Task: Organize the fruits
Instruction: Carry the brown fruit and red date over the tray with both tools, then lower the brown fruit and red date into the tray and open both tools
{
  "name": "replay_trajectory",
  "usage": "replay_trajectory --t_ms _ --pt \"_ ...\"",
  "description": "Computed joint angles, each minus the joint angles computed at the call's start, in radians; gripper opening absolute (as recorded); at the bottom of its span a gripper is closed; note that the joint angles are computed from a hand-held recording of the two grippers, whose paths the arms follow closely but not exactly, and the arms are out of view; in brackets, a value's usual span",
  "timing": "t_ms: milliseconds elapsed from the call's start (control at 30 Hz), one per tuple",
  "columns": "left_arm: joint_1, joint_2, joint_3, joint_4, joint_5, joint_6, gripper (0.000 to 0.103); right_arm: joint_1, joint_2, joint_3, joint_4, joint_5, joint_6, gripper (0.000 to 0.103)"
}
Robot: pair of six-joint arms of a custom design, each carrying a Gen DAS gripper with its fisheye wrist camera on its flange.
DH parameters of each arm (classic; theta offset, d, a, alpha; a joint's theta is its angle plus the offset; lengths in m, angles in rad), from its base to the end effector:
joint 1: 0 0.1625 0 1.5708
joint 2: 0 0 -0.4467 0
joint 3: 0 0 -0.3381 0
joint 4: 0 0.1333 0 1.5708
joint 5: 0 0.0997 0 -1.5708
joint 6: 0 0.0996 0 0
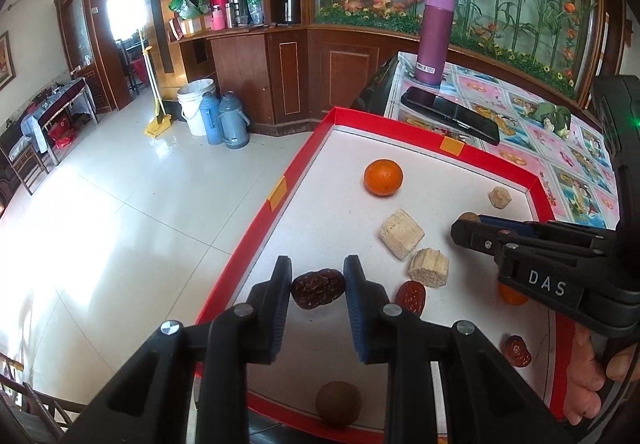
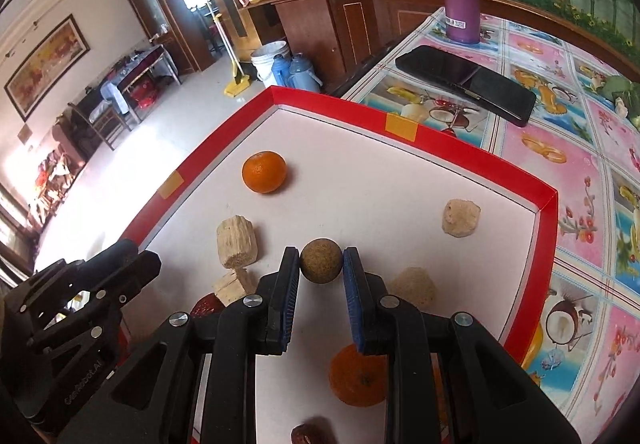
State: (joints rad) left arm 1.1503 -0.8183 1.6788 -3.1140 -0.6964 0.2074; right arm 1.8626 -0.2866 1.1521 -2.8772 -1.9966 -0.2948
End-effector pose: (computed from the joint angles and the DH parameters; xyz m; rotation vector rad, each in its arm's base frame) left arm -0.0712 -0.6730 0.2456 0.3314 2.2013 -0.8849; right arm 0.3117 -0.7172 -0.0081 0.6449 -2.5806 0.5945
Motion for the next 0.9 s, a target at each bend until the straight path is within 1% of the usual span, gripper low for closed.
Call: replay_trajectory --t_ms 133,300,433,533,633,667,700,733,800,867,900 --pt "0.008 -0.004 -0.009 0.052 -0.003 -0.031 0.029 0.001 0.006 -0.009 0.013 -0.012 0.003 0.021" --pt "0.009 -0.007 -0.008 0.067 0.000 -0.037 0.029 0.006 0.010 -0.011 0.009 -0.024 -0.001 0.021" --pt "0.010 -0.005 -0.014 0.081 0.010 -0.049 0.029 0.008 0.017 -0.026 0.033 -0.034 0.013 0.021" --pt "0.012 -0.006 -0.015 0.094 0.021 -0.064 0.029 0.016 0.021 -0.015 -0.002 -0.058 -0.006 0.022" --pt "0.017 -0.005 -0.027 0.133 0.028 -0.099 0.031 0.020 0.024 -0.012 -0.010 -0.074 -0.017 0.022" --pt "0.017 -0.006 -0.027 0.138 0.032 -0.103 0.033 0.020 0.025 -0.013 -0.008 -0.077 -0.017 0.022" --pt "0.017 -0.004 -0.027 0.136 0.039 -0.103 0.044 0.020 0.024 -0.012 -0.007 -0.077 -0.016 0.023" --pt "0.016 -0.003 -0.025 0.132 0.049 -0.104 0.056 0.019 0.022 -0.010 -0.006 -0.076 -0.014 0.023" --pt "0.012 0.000 -0.020 0.108 0.063 -0.093 0.063 0.018 0.019 -0.008 -0.003 -0.071 -0.011 0.030" --pt "0.010 0.006 -0.023 0.103 0.079 -0.086 0.065 0.018 0.016 -0.001 -0.007 -0.073 -0.005 0.030" --pt "0.011 0.006 -0.025 0.105 0.076 -0.086 0.068 0.017 0.013 0.004 -0.007 -0.071 -0.003 0.030"
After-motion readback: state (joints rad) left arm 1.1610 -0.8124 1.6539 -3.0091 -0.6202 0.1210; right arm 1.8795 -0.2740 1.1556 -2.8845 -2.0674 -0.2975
